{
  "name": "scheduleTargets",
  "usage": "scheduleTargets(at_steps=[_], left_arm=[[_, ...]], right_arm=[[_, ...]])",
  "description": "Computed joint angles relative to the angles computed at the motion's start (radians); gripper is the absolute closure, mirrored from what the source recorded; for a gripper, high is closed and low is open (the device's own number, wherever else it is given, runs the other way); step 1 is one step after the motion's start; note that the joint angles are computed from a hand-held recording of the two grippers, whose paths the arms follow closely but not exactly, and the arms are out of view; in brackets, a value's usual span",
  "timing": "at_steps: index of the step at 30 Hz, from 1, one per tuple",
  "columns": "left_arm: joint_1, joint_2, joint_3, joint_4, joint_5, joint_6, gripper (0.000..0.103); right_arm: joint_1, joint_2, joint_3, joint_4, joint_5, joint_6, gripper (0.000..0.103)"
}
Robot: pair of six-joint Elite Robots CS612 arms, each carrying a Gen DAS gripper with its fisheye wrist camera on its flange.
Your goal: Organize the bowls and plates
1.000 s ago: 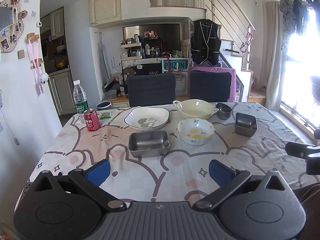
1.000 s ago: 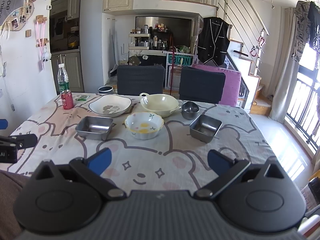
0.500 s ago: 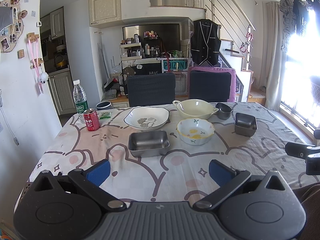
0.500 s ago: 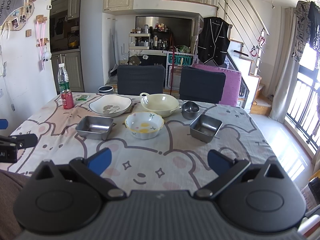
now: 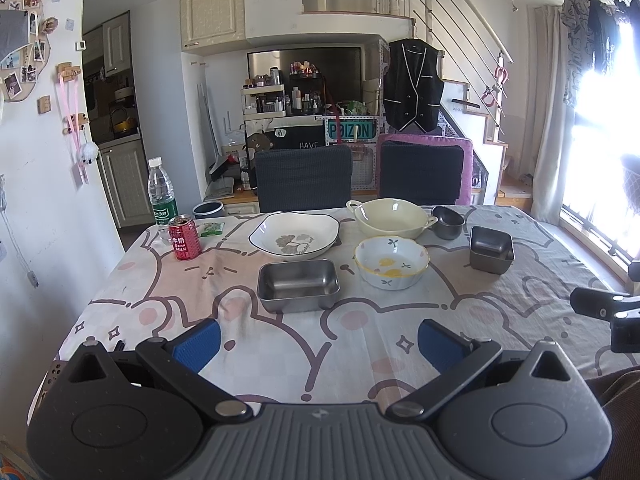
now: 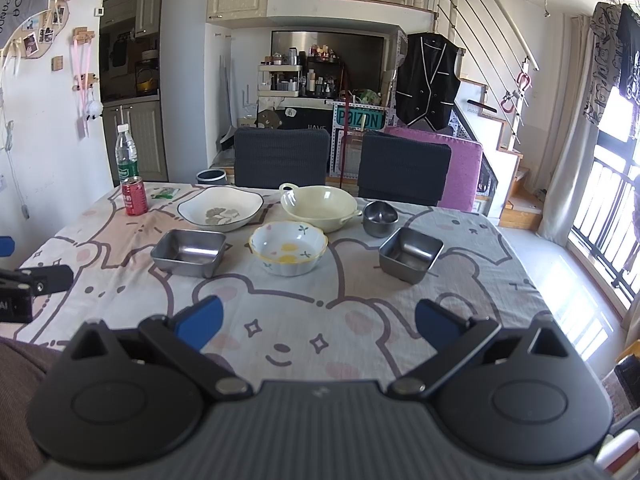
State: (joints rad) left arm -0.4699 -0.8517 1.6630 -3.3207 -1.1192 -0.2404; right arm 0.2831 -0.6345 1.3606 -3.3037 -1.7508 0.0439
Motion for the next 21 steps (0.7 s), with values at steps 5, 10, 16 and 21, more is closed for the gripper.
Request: scheduleTargets(at_steps=[5,10,16,21], left_arm=[[0.005,-0.010,0.021,-0.033,-0.036,-0.009,0.000],[0.015,-0.007,0.004,-0.044,-0.007,0.028,0.000],[0.045,0.027,-0.065,-0.039,0.002,0.078,0.000],[0.096,0.070,-0.147,-0.020,-0.112,0.095,0.000]], right_arm=[[0.007,0.007,-0.002,0.003,0.005,0.022,0.000],[-0.001,0.007,-0.020,0.045,0.047,0.008,0.000],[-0.012,0.030,-0.085,0.099,0.070,-0.010,0.000],[-0.021,0.076,-0.184,0.145,0.086,-0.036,0.000]])
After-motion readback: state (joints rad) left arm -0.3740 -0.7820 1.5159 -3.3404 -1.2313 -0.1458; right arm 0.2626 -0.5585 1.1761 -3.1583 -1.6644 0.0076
